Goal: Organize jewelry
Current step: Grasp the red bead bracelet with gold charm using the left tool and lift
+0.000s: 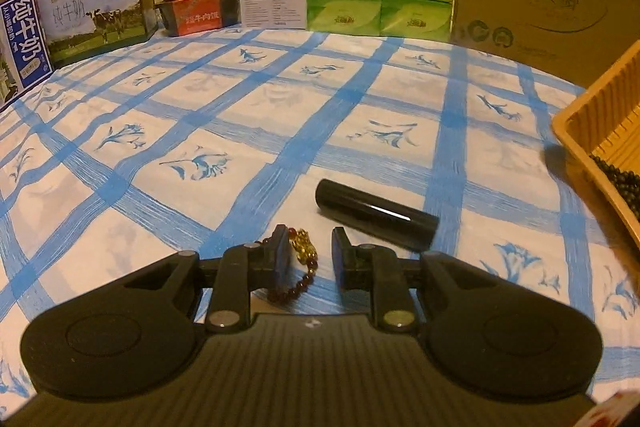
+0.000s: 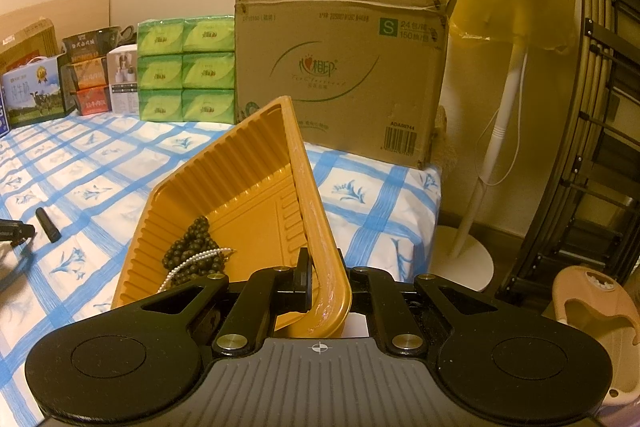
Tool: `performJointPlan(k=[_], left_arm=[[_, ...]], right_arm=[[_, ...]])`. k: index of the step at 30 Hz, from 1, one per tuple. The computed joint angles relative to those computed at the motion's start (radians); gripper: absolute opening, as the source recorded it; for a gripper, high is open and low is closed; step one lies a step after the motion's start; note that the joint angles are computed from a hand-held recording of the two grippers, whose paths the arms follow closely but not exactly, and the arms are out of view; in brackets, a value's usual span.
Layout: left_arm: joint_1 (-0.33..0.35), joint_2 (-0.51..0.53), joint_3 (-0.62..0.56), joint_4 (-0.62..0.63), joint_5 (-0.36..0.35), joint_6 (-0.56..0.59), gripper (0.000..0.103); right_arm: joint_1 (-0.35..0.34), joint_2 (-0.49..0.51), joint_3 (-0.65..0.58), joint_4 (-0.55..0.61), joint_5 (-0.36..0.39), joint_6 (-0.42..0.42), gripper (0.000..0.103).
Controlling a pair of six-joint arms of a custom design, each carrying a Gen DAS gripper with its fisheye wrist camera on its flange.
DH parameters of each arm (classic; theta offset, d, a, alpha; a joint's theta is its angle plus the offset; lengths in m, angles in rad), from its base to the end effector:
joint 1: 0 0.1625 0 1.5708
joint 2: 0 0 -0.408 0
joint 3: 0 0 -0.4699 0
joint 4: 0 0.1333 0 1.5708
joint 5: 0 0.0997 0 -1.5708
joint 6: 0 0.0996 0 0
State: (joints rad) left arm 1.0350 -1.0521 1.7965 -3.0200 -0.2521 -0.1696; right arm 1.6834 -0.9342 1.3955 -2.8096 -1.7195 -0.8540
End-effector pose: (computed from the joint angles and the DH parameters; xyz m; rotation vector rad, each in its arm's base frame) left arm -0.1291 -0.6675 0.2441 -0.1805 1.9027 -1.1264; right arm 0.2081 -0.7851 0.2812 1.1285 -2.3195 0.9147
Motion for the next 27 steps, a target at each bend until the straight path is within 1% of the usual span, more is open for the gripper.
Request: performJointPlan(k=[4, 6, 9, 16, 17, 20, 27], left_arm=[[-0.005, 0.011, -0.008, 0.009, 0.003, 0.049, 0.019], [-0.005, 0.012, -0.005, 0.035, 0.013, 0.027, 0.019], [-0.008, 0.016, 0.0, 0.015, 0.015, 0.046, 0.019], [0.003, 0.002, 0.001, 0.04, 0.01, -0.025, 0.02], [0.003, 0.002, 0.002, 0.035, 0.009, -0.024, 0.019], [0.0, -0.001, 0.007, 0.042, 0.003, -0.019, 0.007], [-0.032, -0.02, 0.045, 0.079, 0.026, -0.054, 0.006]], right_arm=[[-0.004, 0.001, 0.001, -0.005, -0.001, -0.004, 0.008], [-0.006, 0.001, 0.002, -0.007, -0.001, -0.006, 0.008], [-0.005, 0.002, 0.002, -0.008, -0.004, -0.009, 0.008], [-0.006, 0.002, 0.001, -0.008, -0.008, -0.01, 0.008], [-0.006, 0.002, 0.001, -0.008, -0.007, -0.01, 0.008], [-0.006, 0.002, 0.002, -0.008, -0.008, -0.01, 0.008], [-0.006, 0.002, 0.001, -0.008, -0.006, -0.01, 0.008]])
